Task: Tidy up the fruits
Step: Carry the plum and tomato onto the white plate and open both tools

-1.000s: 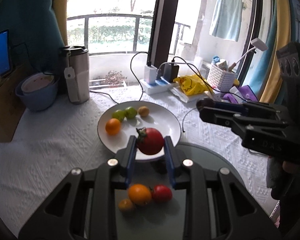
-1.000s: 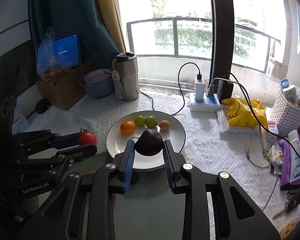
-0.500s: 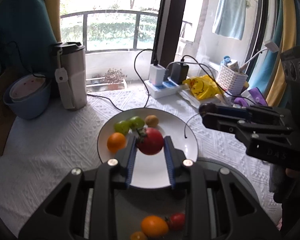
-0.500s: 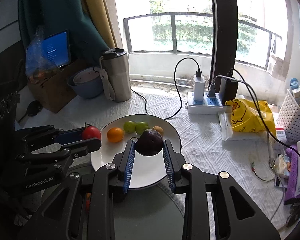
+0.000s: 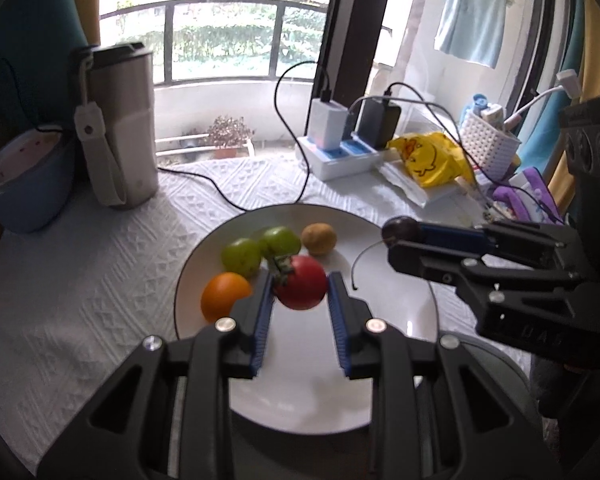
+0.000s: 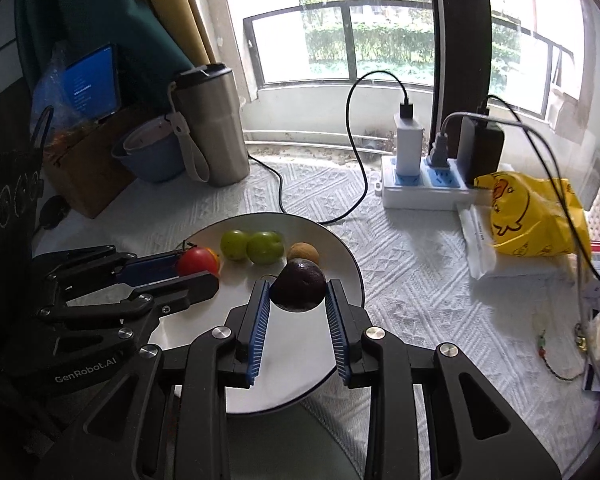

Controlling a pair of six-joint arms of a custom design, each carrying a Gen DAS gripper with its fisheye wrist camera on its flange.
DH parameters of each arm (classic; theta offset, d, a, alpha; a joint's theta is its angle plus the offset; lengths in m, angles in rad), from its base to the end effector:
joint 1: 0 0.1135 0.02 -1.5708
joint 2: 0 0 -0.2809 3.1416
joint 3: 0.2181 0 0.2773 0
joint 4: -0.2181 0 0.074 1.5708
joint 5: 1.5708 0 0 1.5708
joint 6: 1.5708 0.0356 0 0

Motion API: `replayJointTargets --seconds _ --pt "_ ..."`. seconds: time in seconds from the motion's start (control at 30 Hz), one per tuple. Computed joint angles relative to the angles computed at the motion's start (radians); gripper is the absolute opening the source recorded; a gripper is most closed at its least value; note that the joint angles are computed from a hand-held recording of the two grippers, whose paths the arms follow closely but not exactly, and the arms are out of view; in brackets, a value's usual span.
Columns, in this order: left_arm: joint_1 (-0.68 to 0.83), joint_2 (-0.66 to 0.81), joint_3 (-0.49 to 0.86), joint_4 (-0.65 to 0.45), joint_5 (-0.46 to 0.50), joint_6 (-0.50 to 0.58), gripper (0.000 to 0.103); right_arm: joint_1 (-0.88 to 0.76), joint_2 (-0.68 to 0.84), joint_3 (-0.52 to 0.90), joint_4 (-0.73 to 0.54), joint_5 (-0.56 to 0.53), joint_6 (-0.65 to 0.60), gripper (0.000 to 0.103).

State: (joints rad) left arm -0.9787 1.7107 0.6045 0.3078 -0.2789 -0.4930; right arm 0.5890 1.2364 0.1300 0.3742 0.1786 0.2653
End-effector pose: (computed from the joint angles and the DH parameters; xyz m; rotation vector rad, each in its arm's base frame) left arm 0.1809 -0.2515 0.0990 0.4371 2.3247 -0.3988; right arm 0.1563 0.0968 0.0908 -0.2798 2.2831 0.2371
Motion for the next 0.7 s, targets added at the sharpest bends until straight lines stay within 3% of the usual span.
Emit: replayJointTargets --seconds 0.23,0.7 --pt "0.043 0.044 0.041 -0.018 0.041 0.008 0.028 -0.022 0.209 0.044 0.142 -0.001 -0.033 0.031" --pt "0.072 0.089 0.099 -0.092 0.08 -0.004 0.03 -0.006 0.355 0.103 0.187 0.034 -0.042 0.031"
